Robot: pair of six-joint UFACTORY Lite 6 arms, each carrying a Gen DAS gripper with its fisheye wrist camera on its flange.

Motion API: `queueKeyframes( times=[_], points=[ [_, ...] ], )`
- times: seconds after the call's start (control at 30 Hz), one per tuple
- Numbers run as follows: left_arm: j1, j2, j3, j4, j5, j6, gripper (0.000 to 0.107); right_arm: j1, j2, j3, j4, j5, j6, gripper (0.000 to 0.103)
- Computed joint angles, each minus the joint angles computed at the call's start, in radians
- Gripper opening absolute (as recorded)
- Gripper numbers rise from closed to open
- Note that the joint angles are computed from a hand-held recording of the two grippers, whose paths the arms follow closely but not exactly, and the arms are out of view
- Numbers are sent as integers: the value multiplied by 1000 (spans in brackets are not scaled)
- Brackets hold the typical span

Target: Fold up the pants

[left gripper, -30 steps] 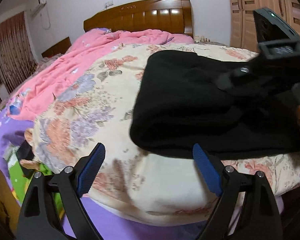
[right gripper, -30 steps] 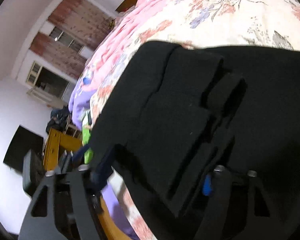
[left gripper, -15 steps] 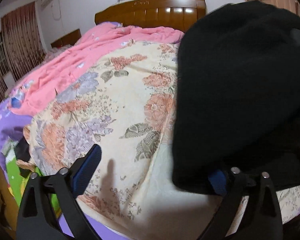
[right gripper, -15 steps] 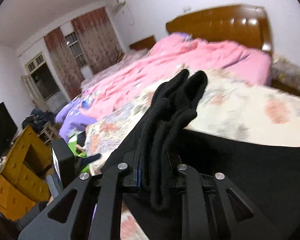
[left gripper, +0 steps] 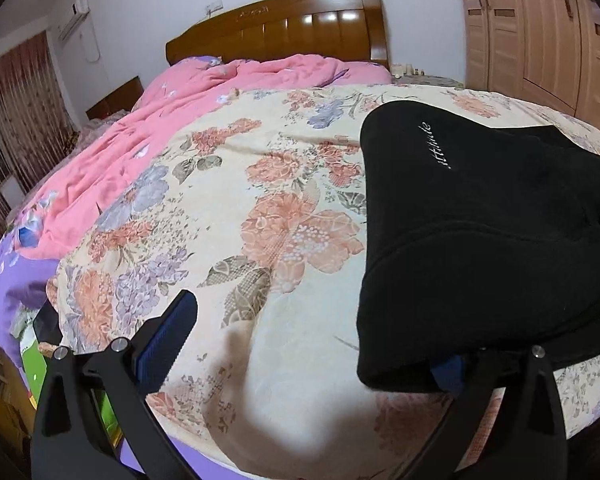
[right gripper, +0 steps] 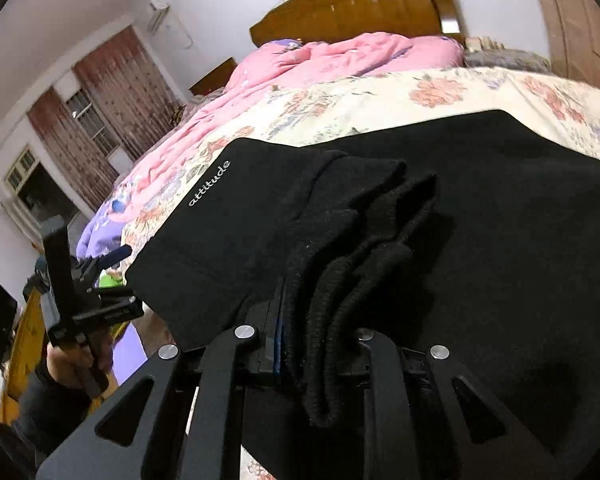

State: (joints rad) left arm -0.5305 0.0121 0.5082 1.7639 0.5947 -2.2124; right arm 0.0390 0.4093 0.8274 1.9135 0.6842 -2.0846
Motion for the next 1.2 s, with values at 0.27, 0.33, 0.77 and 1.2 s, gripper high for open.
queueKeyframes(
  times=[0.27, 0.33, 0.77, 1.2],
  points=[
    [-143, 78, 99, -206, 124, 214, 102, -147, -72, -53, -36, 61, -18, 18],
    [-157, 110, 117, -212, 135, 232, 102, -167, -21, -28, -55, 55, -13, 18],
    [-104, 59, 97, -257, 38, 282, 102, -220, 67, 44, -169, 51, 70, 41],
    [-13, -180, 205, -353, -206, 477, 101, 62, -136, 0, 155, -240, -371, 79]
  ],
)
